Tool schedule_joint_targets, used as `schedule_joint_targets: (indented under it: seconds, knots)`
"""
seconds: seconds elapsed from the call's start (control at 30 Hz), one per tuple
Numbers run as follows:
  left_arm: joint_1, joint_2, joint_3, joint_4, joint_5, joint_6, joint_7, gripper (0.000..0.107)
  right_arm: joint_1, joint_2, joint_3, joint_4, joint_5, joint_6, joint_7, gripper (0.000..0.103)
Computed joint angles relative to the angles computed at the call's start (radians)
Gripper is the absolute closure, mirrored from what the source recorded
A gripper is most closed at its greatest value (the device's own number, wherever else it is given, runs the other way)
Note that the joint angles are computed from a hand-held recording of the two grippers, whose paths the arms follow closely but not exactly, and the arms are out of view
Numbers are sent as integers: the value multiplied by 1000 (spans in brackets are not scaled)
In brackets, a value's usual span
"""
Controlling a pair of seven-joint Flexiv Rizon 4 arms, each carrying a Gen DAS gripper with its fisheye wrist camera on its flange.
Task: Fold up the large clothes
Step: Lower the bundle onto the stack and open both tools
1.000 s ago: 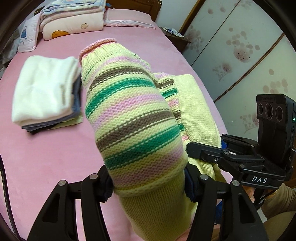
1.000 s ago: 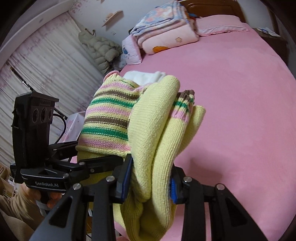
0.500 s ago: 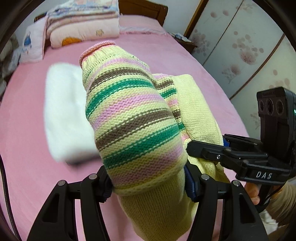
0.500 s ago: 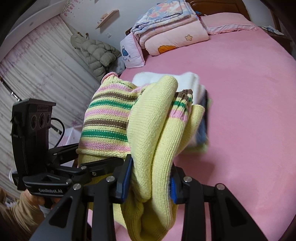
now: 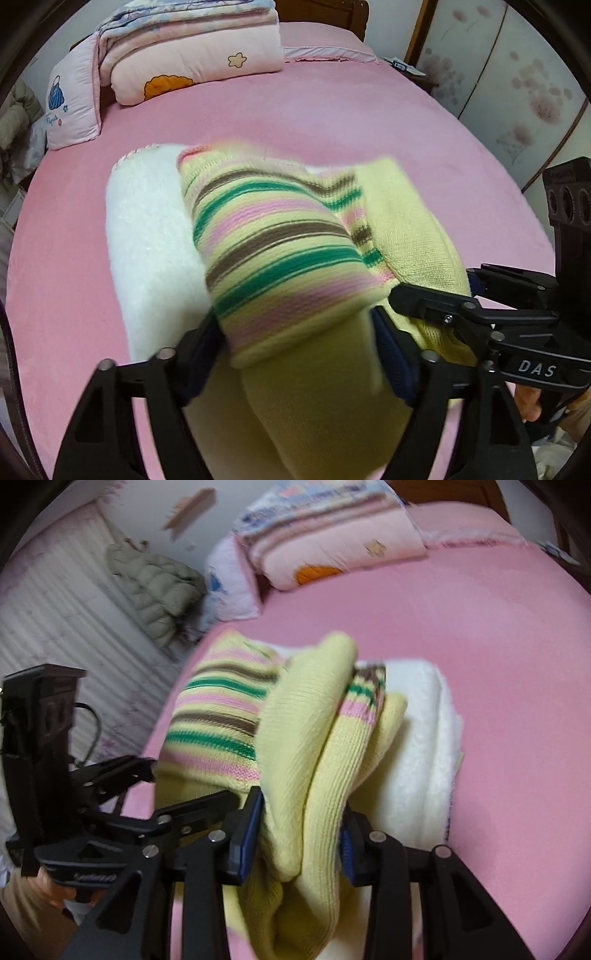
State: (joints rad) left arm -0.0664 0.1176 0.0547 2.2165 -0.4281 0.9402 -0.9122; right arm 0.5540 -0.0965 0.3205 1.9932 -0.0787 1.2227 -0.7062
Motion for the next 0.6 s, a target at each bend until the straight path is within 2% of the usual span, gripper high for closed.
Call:
schedule_joint_targets:
  seconds: [0.07,0.1,0.17,0.3,0.37,0.53,0.6]
  knots:
    - [-10,-12,0,14,-44,34,26,22,4,-8,-13,24,-34,31,50,61]
    - [-14,-9,-1,20,-60,43,34,22,4,-5,-18,35,-50,40,71,54]
    - [-20,7,-5,38,-55,55,16,21,2,16,-22,50,-82,15,107,48]
    - [-8,49,-16,41,56,40,-115,16,-9,52,-5,22,-38,-103,57,44]
    - [4,88,-23,37,137,-1,-214,12,-10,84,-1,14,-38,-157,44,44]
    - [-14,218,-20,46,186,-134,-338,12,-8,209,16,13,34,-285,-2,44]
    - [-23,300,-29,55,224,-176,-392,12,-5,280,21,23,71,-340,-18,44]
